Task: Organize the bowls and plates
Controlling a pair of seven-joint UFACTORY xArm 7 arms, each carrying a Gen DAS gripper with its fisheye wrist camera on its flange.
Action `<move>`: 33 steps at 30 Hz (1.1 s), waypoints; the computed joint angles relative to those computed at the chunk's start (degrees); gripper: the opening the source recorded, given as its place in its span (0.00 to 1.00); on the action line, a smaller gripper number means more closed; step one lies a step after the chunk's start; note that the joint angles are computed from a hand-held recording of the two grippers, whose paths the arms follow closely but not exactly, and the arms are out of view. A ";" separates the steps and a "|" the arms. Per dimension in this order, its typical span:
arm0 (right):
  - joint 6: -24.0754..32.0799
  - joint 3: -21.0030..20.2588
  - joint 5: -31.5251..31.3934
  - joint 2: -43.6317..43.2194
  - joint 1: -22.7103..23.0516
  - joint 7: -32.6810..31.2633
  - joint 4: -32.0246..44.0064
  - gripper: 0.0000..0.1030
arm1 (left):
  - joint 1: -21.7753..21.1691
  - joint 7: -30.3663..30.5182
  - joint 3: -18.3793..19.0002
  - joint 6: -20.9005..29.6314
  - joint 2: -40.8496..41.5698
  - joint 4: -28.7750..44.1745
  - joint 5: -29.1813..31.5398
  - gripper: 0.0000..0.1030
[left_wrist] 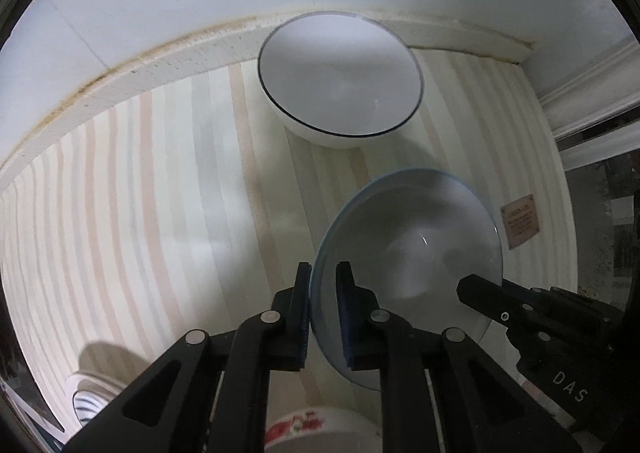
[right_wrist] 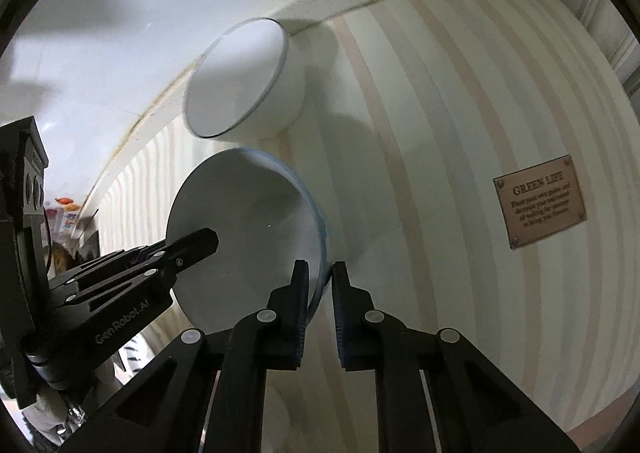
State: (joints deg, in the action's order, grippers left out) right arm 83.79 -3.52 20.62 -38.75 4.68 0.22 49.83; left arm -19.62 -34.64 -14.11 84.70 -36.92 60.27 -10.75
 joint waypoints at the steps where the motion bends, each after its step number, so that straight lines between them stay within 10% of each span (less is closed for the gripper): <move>1: 0.86 0.21 0.01 -0.62 0.25 0.19 0.70 0.13 | -0.06 -0.16 0.01 0.57 -0.64 0.34 0.09 0.10; 20: 19.72 1.51 3.96 -15.14 4.75 3.99 4.36 0.13 | 1.28 -5.67 -0.68 17.87 -18.20 0.64 -5.48 0.10; 33: 21.07 3.45 3.98 -20.37 5.08 5.26 -5.01 0.13 | 1.03 -5.13 -3.02 19.13 -20.48 -5.44 -8.14 0.10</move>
